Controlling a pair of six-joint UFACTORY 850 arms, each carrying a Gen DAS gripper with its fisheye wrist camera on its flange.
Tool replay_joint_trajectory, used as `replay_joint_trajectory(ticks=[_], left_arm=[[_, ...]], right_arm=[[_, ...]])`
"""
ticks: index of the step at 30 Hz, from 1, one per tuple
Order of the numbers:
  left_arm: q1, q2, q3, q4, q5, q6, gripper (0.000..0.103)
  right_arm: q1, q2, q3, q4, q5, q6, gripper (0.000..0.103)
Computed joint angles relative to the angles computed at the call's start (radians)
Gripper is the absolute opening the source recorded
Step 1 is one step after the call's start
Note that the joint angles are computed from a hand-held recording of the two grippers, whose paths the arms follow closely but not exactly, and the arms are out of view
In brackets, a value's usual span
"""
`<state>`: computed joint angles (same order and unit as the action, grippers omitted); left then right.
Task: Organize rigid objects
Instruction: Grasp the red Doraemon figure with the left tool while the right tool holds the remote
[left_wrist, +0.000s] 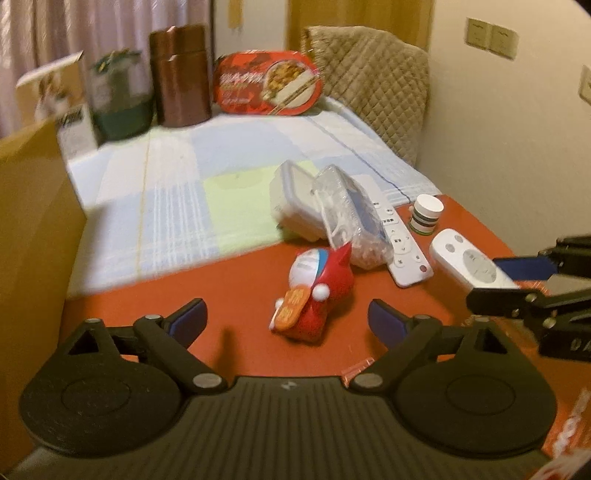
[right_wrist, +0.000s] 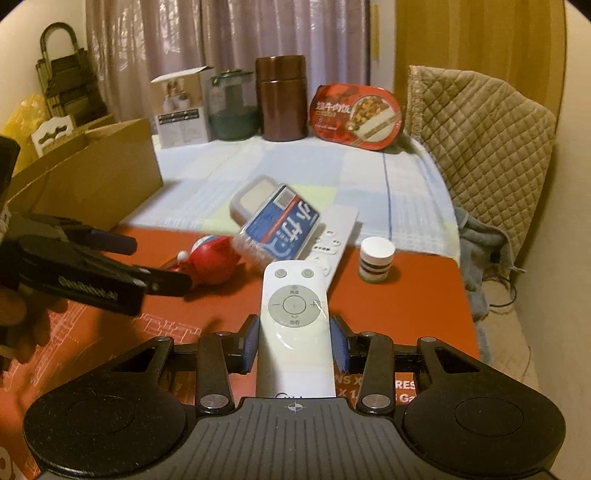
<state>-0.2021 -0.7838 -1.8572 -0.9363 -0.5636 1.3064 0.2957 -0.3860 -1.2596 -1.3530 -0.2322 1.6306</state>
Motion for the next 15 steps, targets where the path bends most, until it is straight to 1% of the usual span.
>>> replay_joint_trajectory(ticks=[4, 6, 13, 15], left_arm=[[-0.015, -0.010, 0.000, -0.063, 0.035, 0.145, 0.084], [-0.023, -0.020, -0.008, -0.067, 0.044, 0.184, 0.076], [-0.041, -0.051, -0.046, -0.015, 0.027, 0.219, 0.065], [-0.045, -0.057, -0.056, 0.013, 0.022, 0.200, 0.057]], right_arm=[[-0.005, 0.000, 0.002, 0.026, -0.006, -0.011, 0.037], [-0.007, 0.000, 0.003, 0.043, -0.008, -0.021, 0.037], [-0.016, -0.012, -0.006, 0.107, -0.006, -0.070, 0.037], [-0.018, -0.016, -0.011, 0.120, -0.008, -0.072, 0.037]])
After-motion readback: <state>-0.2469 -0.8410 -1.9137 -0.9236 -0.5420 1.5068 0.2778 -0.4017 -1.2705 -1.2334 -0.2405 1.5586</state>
